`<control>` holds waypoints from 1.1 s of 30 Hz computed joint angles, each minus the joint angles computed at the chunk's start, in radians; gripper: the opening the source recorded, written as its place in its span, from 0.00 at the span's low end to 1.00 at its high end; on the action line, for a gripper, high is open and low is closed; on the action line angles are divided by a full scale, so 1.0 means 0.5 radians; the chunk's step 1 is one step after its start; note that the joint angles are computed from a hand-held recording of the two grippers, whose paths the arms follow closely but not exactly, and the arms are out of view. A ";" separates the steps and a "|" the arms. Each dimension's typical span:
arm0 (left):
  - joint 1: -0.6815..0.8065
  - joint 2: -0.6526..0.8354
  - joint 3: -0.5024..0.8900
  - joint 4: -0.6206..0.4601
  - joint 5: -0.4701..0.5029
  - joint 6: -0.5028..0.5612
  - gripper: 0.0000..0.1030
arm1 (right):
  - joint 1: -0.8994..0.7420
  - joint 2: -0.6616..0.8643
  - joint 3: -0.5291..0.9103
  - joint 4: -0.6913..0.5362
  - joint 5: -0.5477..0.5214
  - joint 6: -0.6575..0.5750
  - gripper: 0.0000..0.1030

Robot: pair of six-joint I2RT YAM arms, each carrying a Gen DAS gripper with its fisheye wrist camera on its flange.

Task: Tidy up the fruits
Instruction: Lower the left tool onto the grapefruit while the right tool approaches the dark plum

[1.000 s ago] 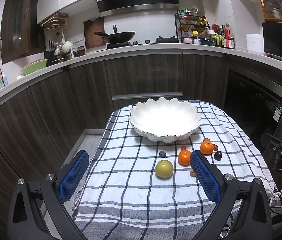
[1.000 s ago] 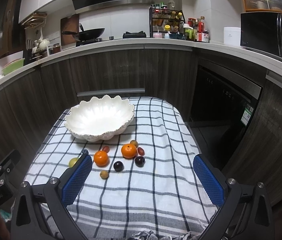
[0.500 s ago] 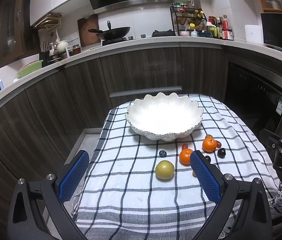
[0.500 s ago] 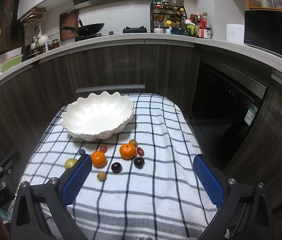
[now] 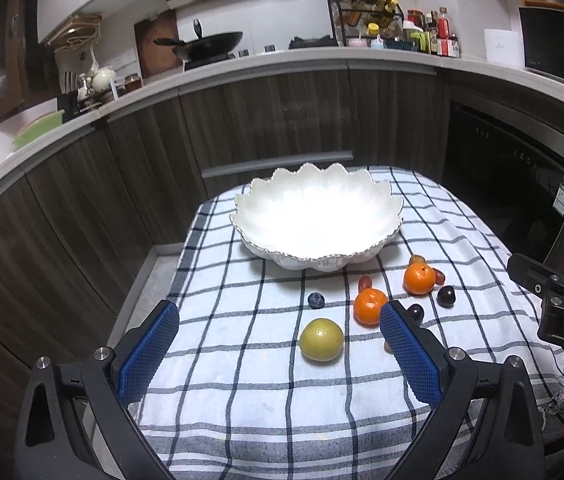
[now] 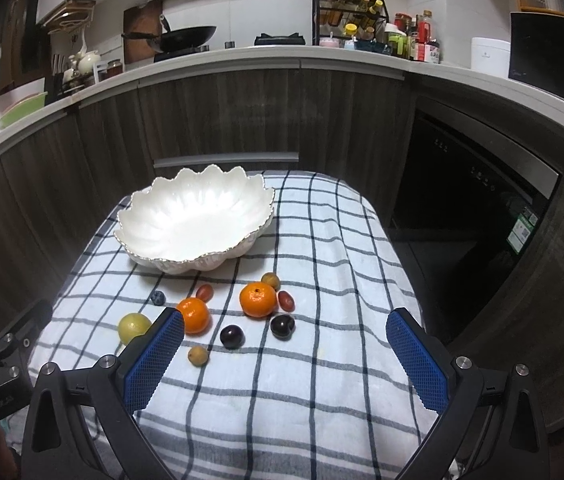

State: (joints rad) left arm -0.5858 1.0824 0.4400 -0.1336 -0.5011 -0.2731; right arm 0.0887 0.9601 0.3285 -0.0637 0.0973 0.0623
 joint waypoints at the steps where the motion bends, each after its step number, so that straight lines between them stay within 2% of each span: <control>1: 0.013 0.031 0.001 0.025 0.014 0.010 0.99 | -0.004 0.037 0.006 0.022 -0.006 -0.007 0.99; 5: 0.062 0.166 0.007 0.137 0.069 0.050 0.99 | 0.019 0.188 0.011 0.153 0.017 -0.046 0.99; 11: 0.134 0.400 0.036 0.290 0.175 0.107 0.91 | 0.000 0.433 0.045 0.330 -0.045 -0.097 0.99; 24: 0.201 0.842 0.107 0.576 0.274 0.207 0.90 | -0.035 0.943 0.176 0.616 -0.167 -0.148 0.99; 27: 0.235 0.956 0.143 0.627 0.317 0.226 0.85 | -0.032 1.061 0.219 0.660 -0.187 -0.151 0.98; 31: 0.274 1.097 0.177 0.716 0.392 0.267 0.82 | -0.021 1.185 0.264 0.689 -0.218 -0.172 0.87; 33: 0.273 1.153 0.180 0.763 0.409 0.292 0.80 | -0.012 1.245 0.281 0.713 -0.216 -0.181 0.86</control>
State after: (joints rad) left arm -0.4491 1.6588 0.5299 0.2481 -0.2968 -0.1269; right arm 0.0827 1.5823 0.4691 0.2930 -0.0109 -0.0284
